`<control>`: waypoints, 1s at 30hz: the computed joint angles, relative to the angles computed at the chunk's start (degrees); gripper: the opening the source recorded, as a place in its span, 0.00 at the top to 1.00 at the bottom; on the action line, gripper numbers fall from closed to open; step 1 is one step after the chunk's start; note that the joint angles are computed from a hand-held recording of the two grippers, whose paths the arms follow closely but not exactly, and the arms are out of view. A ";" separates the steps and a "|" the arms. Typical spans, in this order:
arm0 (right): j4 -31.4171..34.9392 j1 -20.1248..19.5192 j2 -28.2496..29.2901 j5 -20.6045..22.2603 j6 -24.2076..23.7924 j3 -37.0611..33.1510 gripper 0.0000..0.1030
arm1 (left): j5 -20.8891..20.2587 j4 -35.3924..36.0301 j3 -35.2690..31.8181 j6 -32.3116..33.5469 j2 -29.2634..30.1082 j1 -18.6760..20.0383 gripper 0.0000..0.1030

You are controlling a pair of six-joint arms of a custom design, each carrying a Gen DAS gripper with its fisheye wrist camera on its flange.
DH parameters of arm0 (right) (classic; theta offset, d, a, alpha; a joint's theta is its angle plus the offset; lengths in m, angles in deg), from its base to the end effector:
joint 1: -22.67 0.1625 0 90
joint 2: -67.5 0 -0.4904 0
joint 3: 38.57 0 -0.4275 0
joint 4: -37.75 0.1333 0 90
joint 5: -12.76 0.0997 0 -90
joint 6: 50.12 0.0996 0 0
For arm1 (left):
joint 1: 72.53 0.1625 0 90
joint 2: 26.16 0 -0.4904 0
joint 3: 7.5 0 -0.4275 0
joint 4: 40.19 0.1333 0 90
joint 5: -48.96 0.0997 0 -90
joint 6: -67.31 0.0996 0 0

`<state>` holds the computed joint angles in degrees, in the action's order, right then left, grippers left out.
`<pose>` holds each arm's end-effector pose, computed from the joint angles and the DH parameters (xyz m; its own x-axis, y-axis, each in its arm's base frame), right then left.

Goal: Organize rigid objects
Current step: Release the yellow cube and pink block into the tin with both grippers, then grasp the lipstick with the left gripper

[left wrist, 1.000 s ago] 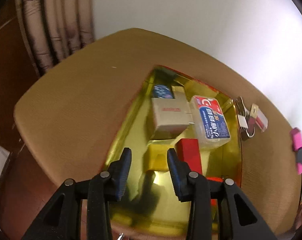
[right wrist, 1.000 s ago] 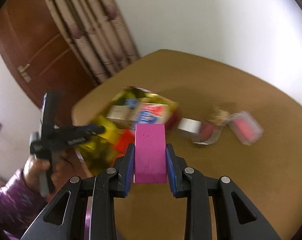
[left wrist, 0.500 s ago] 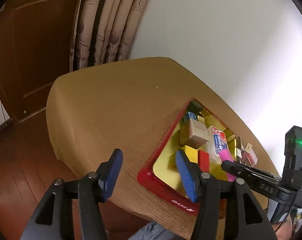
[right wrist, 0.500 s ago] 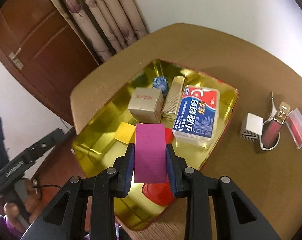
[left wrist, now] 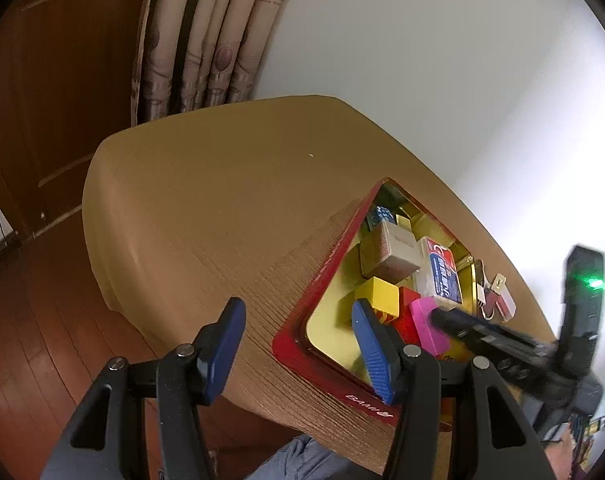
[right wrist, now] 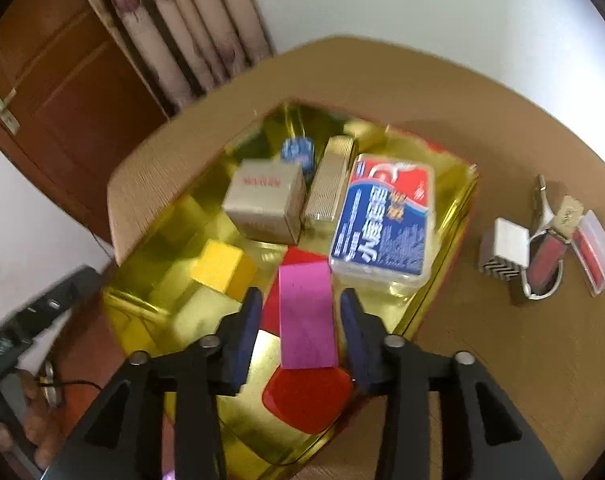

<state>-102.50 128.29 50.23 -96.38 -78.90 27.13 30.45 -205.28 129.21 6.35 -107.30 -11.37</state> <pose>0.3270 -0.7959 -0.1026 -0.6703 -0.6776 0.3025 -0.6753 0.7260 0.1299 -0.0039 -0.4793 0.2979 -0.6067 -0.7822 -0.1417 -0.1561 0.2920 -0.9436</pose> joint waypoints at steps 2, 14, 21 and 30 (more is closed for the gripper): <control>-6.42 -0.67 -2.72 2.99 -0.18 3.81 0.60 | 1.20 1.82 -0.31 -0.33 0.37 -0.56 0.45; -42.88 -9.36 -11.62 -17.46 -14.55 18.56 0.34 | 2.36 -5.51 -2.66 13.77 6.64 -2.65 0.45; -37.53 -13.51 -17.04 -14.37 -5.09 22.30 0.31 | 1.90 -10.41 -7.11 24.63 12.27 -4.22 0.45; -34.18 -15.50 -20.55 -4.35 -0.07 24.28 0.17 | -14.78 -0.75 -27.00 40.89 20.32 1.19 0.45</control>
<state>-136.67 112.80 29.68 -100.73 -78.96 51.41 15.67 -206.03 102.21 47.24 -86.98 -10.18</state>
